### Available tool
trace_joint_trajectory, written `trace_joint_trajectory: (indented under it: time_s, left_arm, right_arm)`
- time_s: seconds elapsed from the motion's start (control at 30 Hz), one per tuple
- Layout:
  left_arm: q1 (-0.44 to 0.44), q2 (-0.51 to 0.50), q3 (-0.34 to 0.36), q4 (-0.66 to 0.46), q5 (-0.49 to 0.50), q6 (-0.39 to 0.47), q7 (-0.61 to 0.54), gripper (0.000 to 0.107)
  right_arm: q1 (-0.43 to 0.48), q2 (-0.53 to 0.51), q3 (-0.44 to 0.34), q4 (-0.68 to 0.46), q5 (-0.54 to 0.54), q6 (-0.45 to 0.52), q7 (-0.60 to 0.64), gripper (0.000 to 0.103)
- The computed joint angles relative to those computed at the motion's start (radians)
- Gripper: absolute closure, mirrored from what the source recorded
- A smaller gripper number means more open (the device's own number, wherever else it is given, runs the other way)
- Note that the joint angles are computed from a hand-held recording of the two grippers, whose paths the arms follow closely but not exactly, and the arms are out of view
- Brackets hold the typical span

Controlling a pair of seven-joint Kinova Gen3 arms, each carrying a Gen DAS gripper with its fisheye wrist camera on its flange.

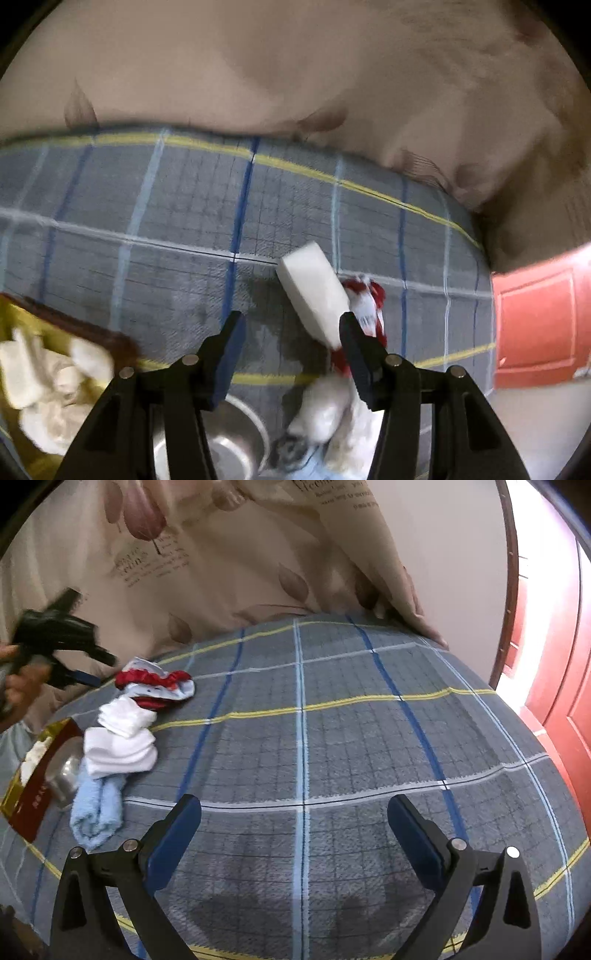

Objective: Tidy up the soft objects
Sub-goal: 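Grasp the white sponge with the left gripper and lift it, then carry the white sponge toward the gold tray while the right gripper grasps the red-and-white sock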

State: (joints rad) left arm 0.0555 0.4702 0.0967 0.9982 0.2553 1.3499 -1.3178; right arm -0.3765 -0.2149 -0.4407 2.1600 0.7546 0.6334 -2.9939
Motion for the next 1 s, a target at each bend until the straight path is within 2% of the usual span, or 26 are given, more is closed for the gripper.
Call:
trace_joint_trajectory:
  time_s: [0.07,0.23,0.4,0.53,0.6,0.63,0.83,1.0]
  left_arm:
    - [-0.037,0.035,0.012,-0.010,0.062,-0.007,0.006,0.054]
    - [-0.095,0.034,0.034,0.053,0.171,-0.102,-0.011,0.054]
    - [-0.033,0.073,-0.003,-0.002,0.081,-0.073,0.084,0.054]
    - [-0.017,0.013,-0.018,0.092,0.042,-0.163,0.114,0.054]
    - [-0.016,0.002,-0.019,0.109,0.022,-0.169,0.116,0.081]
    - [-0.008,0.010,-0.019,0.100,-0.001,-0.156,0.119,0.080]
    - [0.016,-0.017,-0.009,0.132,-0.045,-0.207,0.064,0.083]
    - [-0.022,-0.107,0.017,0.250,0.040,-0.340,-0.028,0.084]
  right_arm:
    - [0.003,-0.009,0.000,0.009,0.005,-0.015,-0.009,0.002]
    - [0.027,-0.031,-0.015,0.028,0.015,-0.052,-0.021,0.002]
    - [0.053,-0.042,-0.029,0.039,0.014,-0.075,-0.022,0.002]
    - [0.072,-0.046,-0.038,0.042,0.007,-0.088,-0.017,0.002]
    - [0.080,-0.048,-0.043,0.042,0.002,-0.091,-0.012,0.001]
    - [0.082,-0.048,-0.044,0.043,-0.001,-0.092,-0.009,0.001]
    - [0.102,-0.052,-0.056,0.044,-0.009,-0.100,-0.004,0.001]
    - [0.114,-0.053,-0.058,0.047,-0.020,-0.109,0.001,0.001]
